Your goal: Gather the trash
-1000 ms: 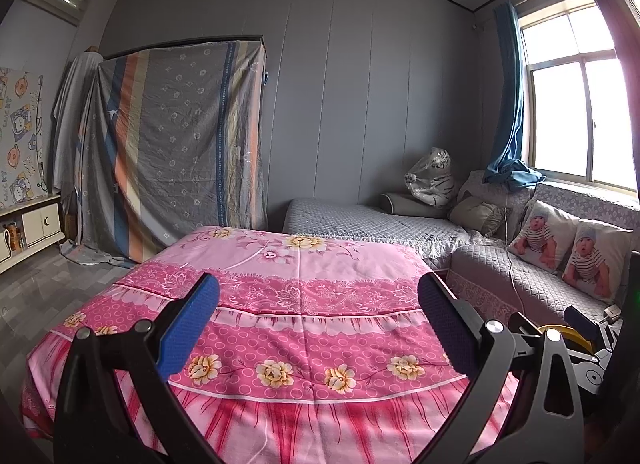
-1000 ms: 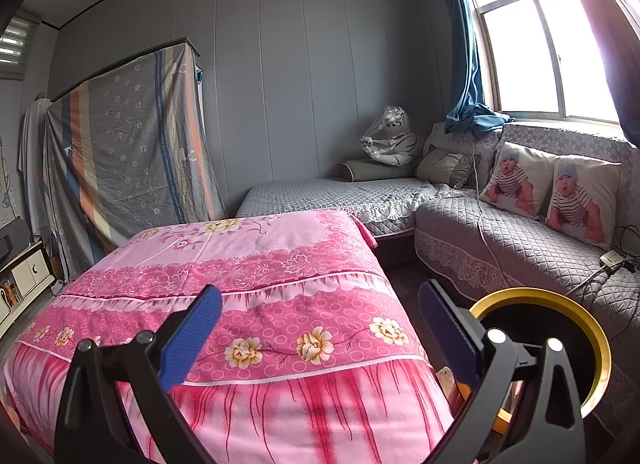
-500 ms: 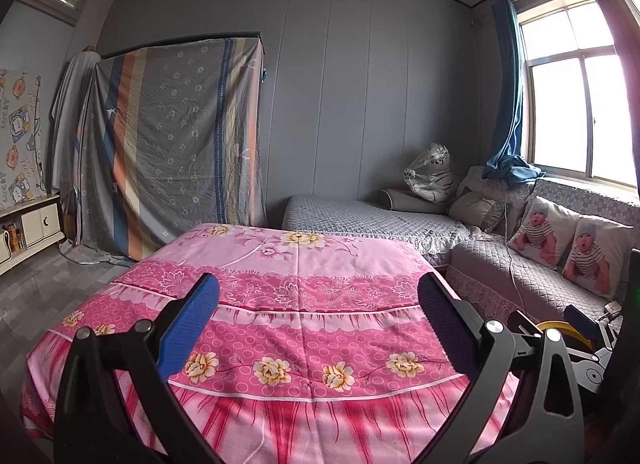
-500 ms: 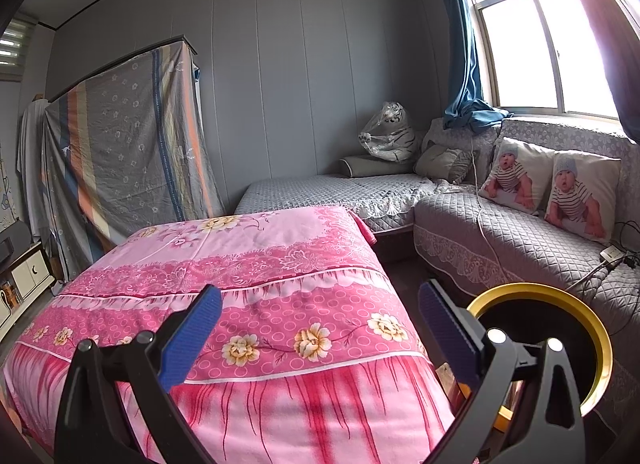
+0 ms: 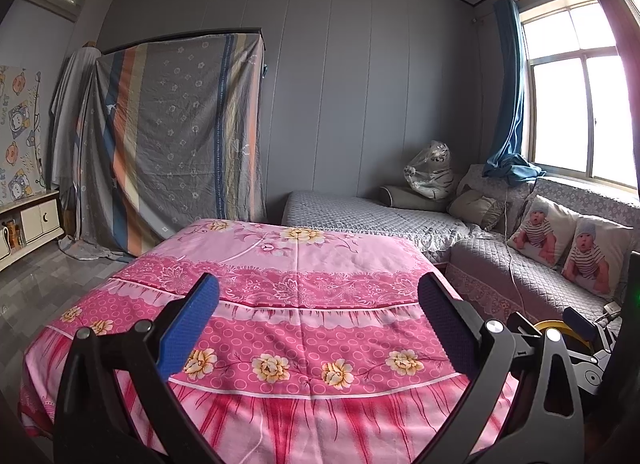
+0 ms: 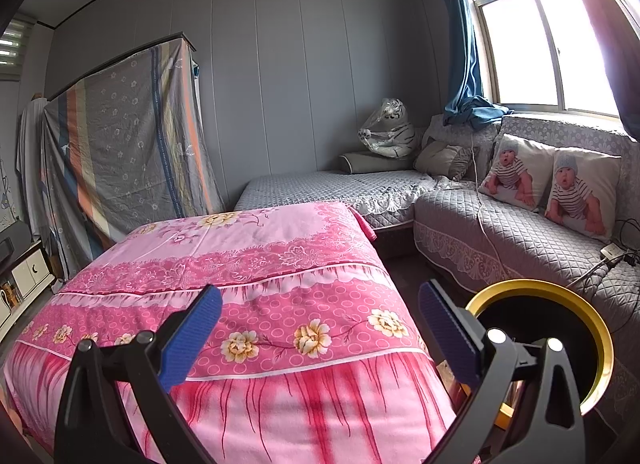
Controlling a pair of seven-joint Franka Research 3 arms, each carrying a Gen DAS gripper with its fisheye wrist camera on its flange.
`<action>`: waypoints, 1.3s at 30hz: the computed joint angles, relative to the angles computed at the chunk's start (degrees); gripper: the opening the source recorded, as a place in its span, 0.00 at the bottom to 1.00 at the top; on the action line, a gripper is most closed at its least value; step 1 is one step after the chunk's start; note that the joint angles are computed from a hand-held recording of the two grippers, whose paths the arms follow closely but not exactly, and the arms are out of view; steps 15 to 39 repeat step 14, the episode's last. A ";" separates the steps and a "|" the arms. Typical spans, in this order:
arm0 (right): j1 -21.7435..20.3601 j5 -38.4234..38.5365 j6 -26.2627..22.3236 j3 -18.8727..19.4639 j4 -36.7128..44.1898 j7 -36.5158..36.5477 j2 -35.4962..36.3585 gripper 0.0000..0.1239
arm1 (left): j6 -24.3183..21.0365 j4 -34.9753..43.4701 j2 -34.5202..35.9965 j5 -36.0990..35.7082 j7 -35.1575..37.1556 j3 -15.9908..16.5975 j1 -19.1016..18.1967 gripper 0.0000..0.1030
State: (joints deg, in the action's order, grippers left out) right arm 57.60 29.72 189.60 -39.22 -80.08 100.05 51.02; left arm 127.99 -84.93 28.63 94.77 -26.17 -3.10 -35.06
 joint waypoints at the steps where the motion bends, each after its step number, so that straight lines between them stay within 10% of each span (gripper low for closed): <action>1: 0.04 0.02 -0.08 0.02 -0.05 0.00 -0.03 0.77 | -0.06 0.21 0.13 -0.30 0.46 -0.04 0.05 0.92; 39: -0.14 -0.54 -0.24 0.28 -0.22 0.31 -0.27 0.77 | 2.34 0.19 0.12 -1.04 0.08 0.14 0.64 0.92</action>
